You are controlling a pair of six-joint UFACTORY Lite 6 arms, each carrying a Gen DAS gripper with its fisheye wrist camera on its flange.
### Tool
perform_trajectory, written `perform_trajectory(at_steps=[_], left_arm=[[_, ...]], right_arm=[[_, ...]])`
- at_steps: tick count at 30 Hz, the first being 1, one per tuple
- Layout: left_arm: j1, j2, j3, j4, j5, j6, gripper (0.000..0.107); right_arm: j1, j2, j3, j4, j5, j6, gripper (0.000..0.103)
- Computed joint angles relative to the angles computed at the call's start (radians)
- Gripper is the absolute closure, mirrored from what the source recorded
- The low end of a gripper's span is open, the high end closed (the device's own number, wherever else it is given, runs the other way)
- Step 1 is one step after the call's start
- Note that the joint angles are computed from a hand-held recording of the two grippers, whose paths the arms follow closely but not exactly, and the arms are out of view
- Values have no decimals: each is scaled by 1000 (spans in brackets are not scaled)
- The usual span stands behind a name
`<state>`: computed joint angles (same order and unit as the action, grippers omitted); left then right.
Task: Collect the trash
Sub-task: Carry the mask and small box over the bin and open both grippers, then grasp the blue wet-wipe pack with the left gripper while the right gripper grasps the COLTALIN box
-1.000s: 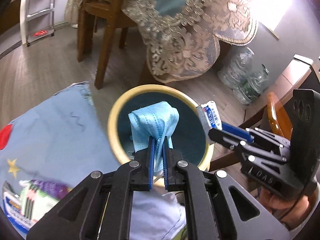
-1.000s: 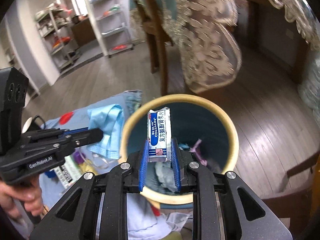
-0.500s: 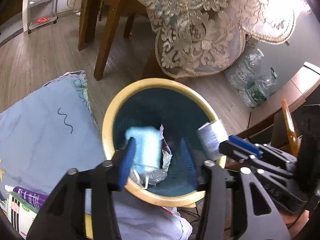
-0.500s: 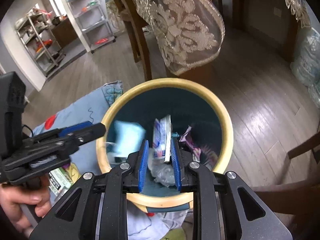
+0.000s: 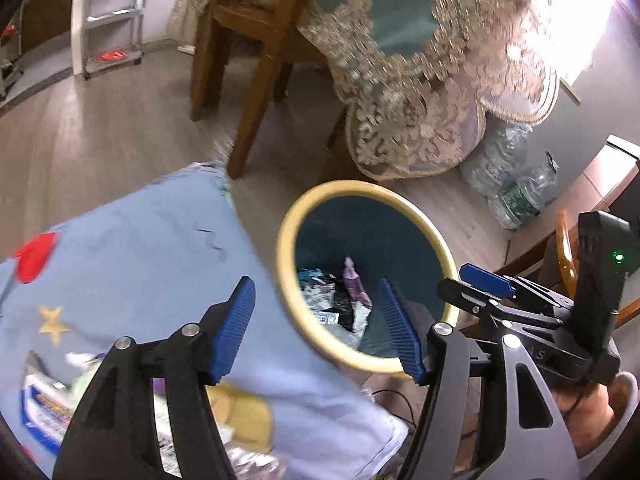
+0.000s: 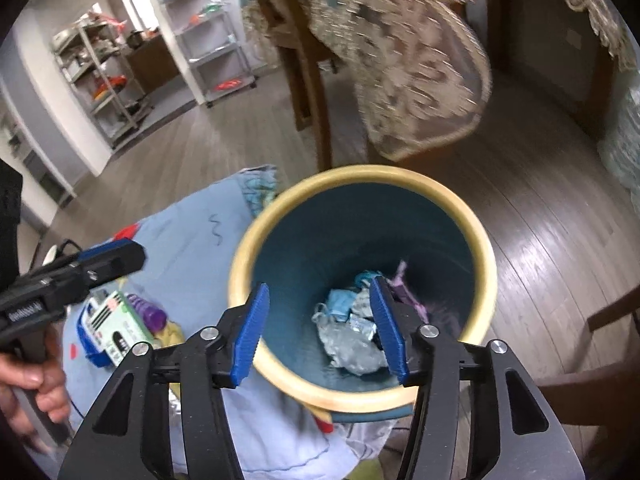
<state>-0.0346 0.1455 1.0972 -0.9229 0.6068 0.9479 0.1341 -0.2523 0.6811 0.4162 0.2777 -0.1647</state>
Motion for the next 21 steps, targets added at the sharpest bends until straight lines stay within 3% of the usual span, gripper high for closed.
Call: perform_trajectory(at_steps=[11,21], left_arm=[[329,-214,-141,81,126,129,44],[618,-245,-247,84,189,284,44]], right_arm=[[178,36,47,-21,2,45,42],[353,93,75,-193,6,205,38]])
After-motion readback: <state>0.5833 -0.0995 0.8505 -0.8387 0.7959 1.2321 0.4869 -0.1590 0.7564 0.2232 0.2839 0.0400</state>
